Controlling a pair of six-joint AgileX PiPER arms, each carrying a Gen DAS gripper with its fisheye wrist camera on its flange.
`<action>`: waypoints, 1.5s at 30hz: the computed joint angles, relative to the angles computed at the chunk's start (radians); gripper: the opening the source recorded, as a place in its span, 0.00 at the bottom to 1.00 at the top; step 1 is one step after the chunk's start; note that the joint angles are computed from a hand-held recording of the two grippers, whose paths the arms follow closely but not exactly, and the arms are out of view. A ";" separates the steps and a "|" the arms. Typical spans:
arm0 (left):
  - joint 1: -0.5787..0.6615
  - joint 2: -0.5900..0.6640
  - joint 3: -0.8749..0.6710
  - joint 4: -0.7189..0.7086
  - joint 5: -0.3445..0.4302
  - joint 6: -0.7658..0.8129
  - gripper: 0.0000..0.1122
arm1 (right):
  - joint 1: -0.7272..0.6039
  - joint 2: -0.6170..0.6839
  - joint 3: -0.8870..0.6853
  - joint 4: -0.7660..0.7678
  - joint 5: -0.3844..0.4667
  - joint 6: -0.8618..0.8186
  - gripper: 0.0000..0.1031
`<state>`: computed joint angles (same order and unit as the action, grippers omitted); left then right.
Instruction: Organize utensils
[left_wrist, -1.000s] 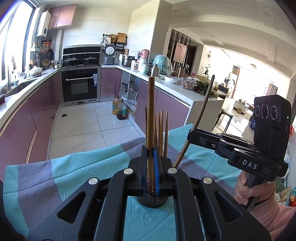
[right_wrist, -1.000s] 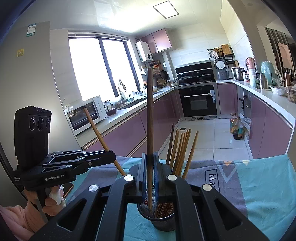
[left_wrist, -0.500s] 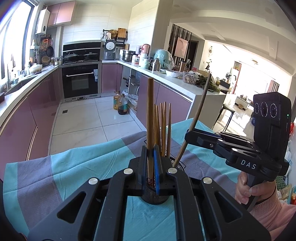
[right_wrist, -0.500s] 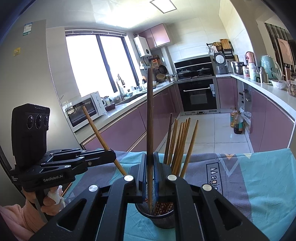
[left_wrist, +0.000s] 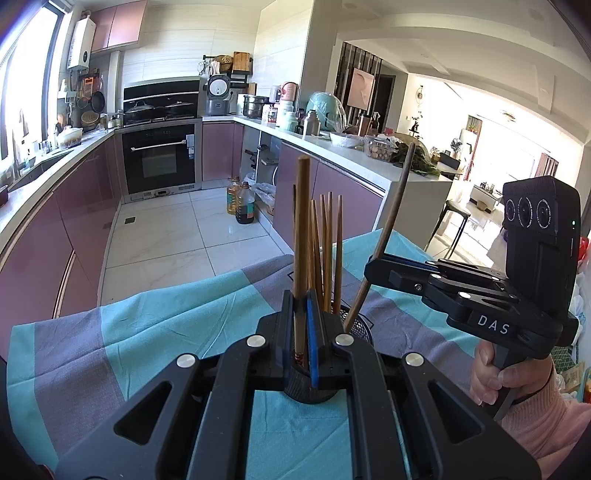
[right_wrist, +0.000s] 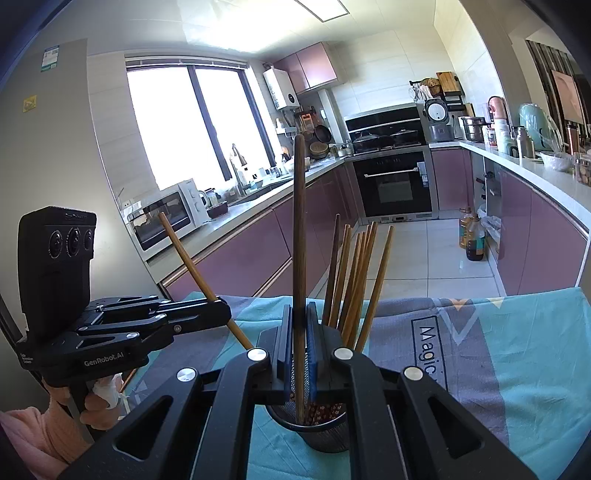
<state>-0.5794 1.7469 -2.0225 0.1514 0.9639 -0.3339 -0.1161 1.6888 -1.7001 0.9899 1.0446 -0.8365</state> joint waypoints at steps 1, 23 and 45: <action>-0.001 0.000 0.002 0.002 0.000 -0.001 0.07 | 0.000 0.001 0.001 0.000 0.000 0.000 0.06; 0.001 0.075 -0.112 -0.015 0.095 0.027 0.07 | 0.008 0.025 0.003 -0.020 0.001 0.012 0.06; 0.023 0.106 -0.136 -0.045 0.106 0.045 0.07 | 0.013 0.058 -0.029 -0.045 0.001 0.039 0.06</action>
